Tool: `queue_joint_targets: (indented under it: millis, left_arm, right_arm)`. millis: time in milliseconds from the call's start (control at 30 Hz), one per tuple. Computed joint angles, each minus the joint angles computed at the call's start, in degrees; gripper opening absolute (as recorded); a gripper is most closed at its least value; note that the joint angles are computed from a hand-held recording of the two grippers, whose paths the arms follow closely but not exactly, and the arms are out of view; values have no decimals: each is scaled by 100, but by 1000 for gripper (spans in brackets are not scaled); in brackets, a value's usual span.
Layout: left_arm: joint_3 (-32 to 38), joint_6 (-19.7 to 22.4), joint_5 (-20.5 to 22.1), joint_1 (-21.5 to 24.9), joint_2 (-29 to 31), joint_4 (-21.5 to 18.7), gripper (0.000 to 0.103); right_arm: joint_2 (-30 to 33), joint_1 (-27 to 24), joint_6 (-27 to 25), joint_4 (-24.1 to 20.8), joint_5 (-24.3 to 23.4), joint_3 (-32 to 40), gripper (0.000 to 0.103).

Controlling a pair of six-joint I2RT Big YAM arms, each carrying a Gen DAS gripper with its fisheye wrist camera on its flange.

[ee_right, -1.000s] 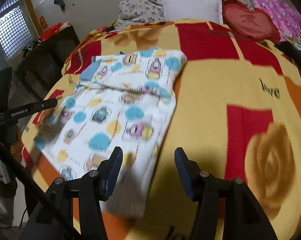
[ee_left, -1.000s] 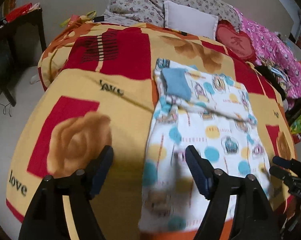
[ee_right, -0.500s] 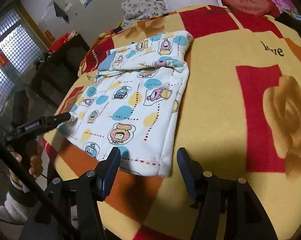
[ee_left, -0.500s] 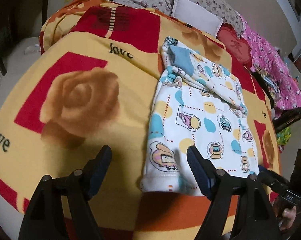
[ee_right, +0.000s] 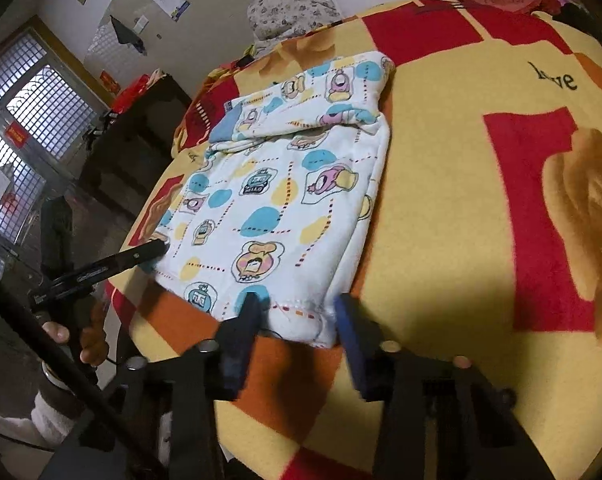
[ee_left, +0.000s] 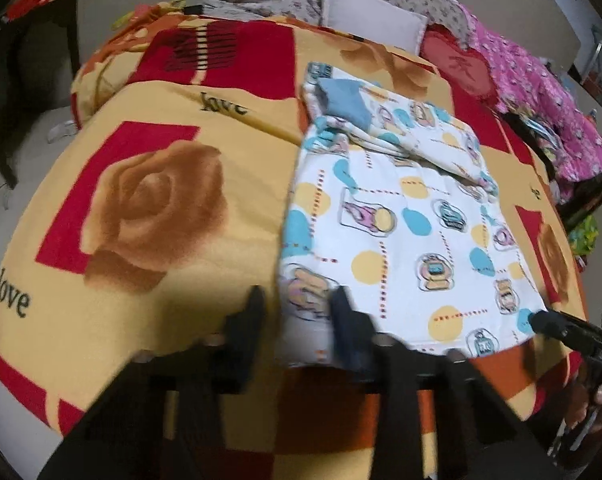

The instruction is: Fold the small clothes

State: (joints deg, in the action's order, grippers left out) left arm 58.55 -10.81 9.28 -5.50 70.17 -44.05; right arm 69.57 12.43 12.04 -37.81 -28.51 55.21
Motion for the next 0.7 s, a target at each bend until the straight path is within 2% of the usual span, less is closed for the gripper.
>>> queue_joint_targets:
  millis: [100, 133, 333, 500, 700]
  left_arm:
    - [-26, 98, 84, 9, -16, 12, 18]
    - [-41, 133, 167, 44, -24, 27, 18]
    - [102, 138, 882, 376, 94, -143, 14]
    - [364, 240, 1088, 456, 170, -322, 14]
    - [1133, 401, 1243, 520, 430, -504, 14]
  right_arm:
    - [4, -42, 71, 128, -228, -46, 23]
    - [13, -65, 89, 150, -322, -53, 22]
    - [51, -254, 301, 380, -898, -88, 18]
    - [46, -386, 456, 593, -1353, 22, 18]
    - [280, -470, 587, 782, -1510, 499, 17]
